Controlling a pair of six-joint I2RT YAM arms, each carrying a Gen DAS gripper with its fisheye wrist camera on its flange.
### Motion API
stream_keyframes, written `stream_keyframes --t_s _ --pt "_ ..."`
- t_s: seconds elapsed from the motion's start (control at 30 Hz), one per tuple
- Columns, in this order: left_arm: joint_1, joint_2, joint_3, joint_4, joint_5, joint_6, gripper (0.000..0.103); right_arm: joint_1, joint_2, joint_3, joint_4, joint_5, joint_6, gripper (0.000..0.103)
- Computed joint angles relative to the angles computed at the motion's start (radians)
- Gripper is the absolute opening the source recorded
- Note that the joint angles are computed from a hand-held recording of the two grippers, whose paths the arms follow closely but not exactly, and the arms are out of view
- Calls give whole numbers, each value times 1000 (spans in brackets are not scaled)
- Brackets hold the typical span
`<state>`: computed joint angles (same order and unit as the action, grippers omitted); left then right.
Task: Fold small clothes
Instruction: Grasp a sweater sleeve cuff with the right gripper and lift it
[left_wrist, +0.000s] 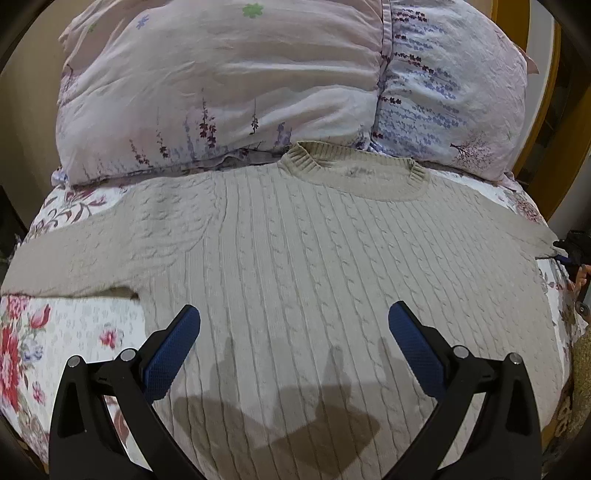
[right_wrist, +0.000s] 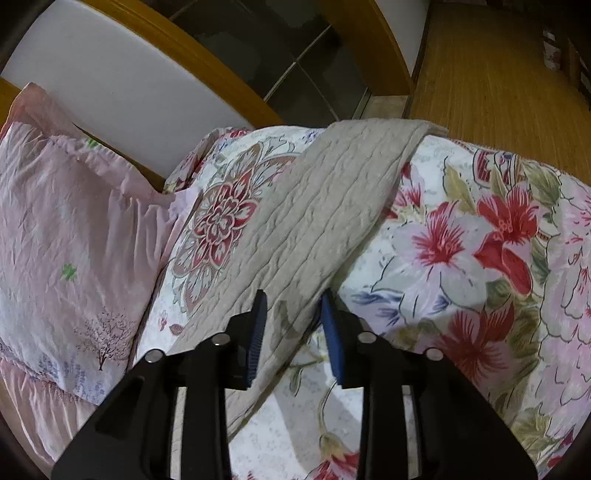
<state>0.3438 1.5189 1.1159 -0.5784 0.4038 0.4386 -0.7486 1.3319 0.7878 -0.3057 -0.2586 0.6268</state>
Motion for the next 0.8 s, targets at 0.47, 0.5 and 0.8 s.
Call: stream_keyframes --t_s 0.47,0.5,0.8 --pt "14 156 114 -51 135 -33 102 181 -132 12 43 195 -174 7" --pt "16 154 109 -42 144 -38 102 208 -154 16 45 198 -185 7" --pt "23 104 45 92 223 -93 102 773 -187 75 55 269 -264 6"
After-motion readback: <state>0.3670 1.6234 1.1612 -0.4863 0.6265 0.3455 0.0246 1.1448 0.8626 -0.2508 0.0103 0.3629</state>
